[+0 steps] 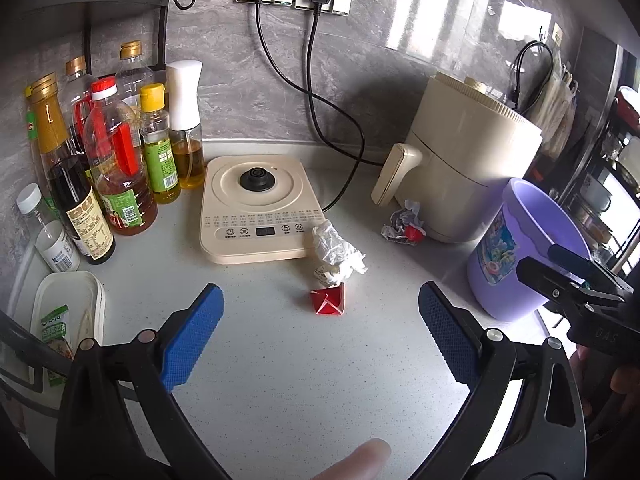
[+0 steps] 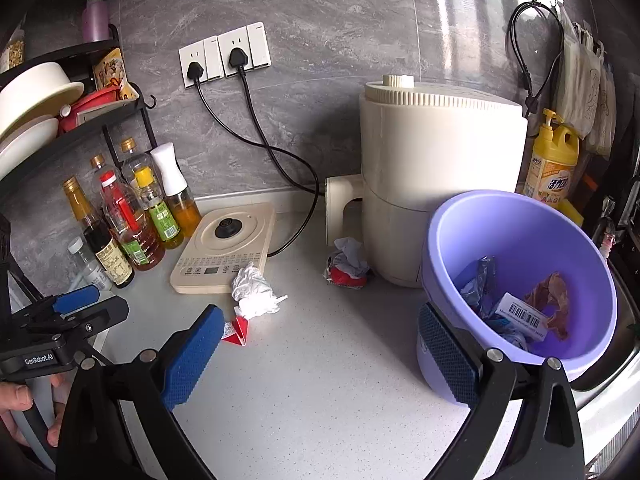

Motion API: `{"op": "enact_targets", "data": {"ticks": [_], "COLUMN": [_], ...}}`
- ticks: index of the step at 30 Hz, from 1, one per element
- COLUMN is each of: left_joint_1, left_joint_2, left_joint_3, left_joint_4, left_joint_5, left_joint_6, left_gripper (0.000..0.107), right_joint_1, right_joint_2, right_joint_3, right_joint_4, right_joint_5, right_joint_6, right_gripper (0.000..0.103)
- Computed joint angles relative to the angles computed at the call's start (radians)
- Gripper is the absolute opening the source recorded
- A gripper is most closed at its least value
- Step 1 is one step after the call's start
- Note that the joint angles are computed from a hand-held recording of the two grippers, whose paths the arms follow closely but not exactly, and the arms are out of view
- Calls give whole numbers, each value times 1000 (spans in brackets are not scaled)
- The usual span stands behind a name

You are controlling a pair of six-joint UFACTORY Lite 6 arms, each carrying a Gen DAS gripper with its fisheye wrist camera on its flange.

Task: Collect trash
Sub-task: 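Move both tools back to the red scrap and white tissue on the counter, then grasp the red paper scrap with the left gripper while the right grasps the white tissue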

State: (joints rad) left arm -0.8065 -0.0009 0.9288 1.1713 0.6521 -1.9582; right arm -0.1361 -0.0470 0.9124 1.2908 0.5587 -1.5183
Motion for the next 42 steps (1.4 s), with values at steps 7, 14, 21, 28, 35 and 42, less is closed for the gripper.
{"op": "enact_targets", "data": {"ticks": [7,14,21,28,35,42], "left_joint_1": [62,131,220,286,310,316], "left_joint_2": [40,174,343,497,577,449], "left_joint_3": [-35,3,85,216,274,138], "left_joint_4": [93,183,325,235,40,152], "left_joint_5": [-128,-224,-354,-435,-461,-392], "left_joint_6": [-83,-151,-277,-143,45,-78], "left_gripper": [94,77,58,39,3,3], "right_joint_1": [45,88,158,227,260,303], "right_joint_2": [21,140,308,452,549,634], "right_joint_3": [-41,10,138,307,421,502], "right_joint_4": [62,3,-106,-191,-241,-277], "right_joint_5": [-29,-19,-36,-42,-34,-28], "right_joint_6": [-88,-84,22,127,189,245], "right_gripper": [95,88,73,72,72,75]}}
